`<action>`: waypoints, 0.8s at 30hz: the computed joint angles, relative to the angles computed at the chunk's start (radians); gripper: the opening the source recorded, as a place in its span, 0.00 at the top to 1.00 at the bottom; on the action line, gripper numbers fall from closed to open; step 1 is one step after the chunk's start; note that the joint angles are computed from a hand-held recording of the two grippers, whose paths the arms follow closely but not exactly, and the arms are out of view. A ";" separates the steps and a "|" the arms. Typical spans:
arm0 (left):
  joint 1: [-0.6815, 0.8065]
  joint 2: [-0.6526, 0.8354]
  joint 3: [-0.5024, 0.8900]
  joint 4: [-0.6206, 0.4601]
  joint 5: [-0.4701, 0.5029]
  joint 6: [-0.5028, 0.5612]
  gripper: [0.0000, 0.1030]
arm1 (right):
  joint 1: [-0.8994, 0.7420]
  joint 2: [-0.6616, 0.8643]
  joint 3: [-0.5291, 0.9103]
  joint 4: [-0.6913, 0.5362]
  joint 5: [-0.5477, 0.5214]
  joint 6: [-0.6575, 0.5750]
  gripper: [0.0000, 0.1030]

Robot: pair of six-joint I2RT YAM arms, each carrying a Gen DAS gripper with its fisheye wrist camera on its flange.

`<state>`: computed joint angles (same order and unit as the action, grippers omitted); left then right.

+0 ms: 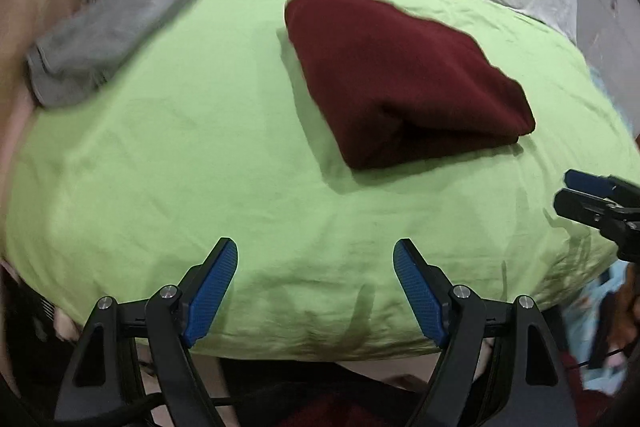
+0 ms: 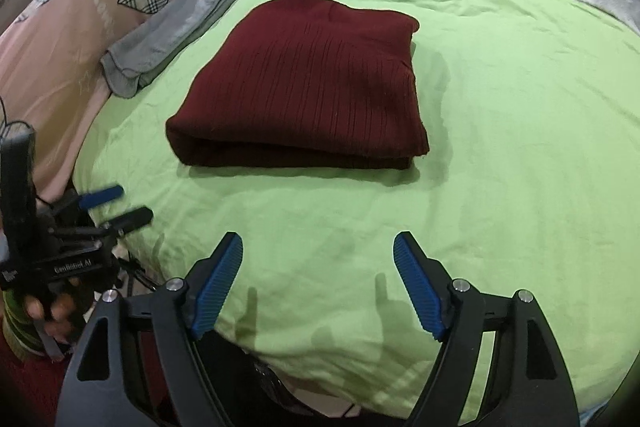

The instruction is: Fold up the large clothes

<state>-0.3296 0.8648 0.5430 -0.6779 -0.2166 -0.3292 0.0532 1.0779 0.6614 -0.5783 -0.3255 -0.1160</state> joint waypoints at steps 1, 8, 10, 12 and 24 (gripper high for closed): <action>-0.029 -0.028 0.020 -0.026 -0.036 0.005 0.21 | 0.001 -0.015 0.004 -0.016 0.001 -0.006 0.24; -0.079 -0.069 0.176 -0.134 -0.102 0.063 0.11 | -0.009 -0.115 0.075 -0.120 -0.002 -0.042 0.15; -0.071 -0.044 0.184 -0.115 -0.107 0.071 0.11 | -0.002 -0.112 0.070 -0.101 0.008 -0.035 0.13; -0.053 -0.015 0.178 -0.100 -0.106 0.073 0.11 | 0.005 -0.087 0.061 -0.078 0.011 -0.022 0.13; 0.003 0.104 0.150 -0.050 -0.091 0.058 0.11 | 0.048 0.050 0.058 0.018 0.032 0.016 0.13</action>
<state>-0.3265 0.9691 0.6930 -0.7278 -0.3073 -0.2715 0.1009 1.1275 0.7197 -0.5603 -0.2934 -0.1003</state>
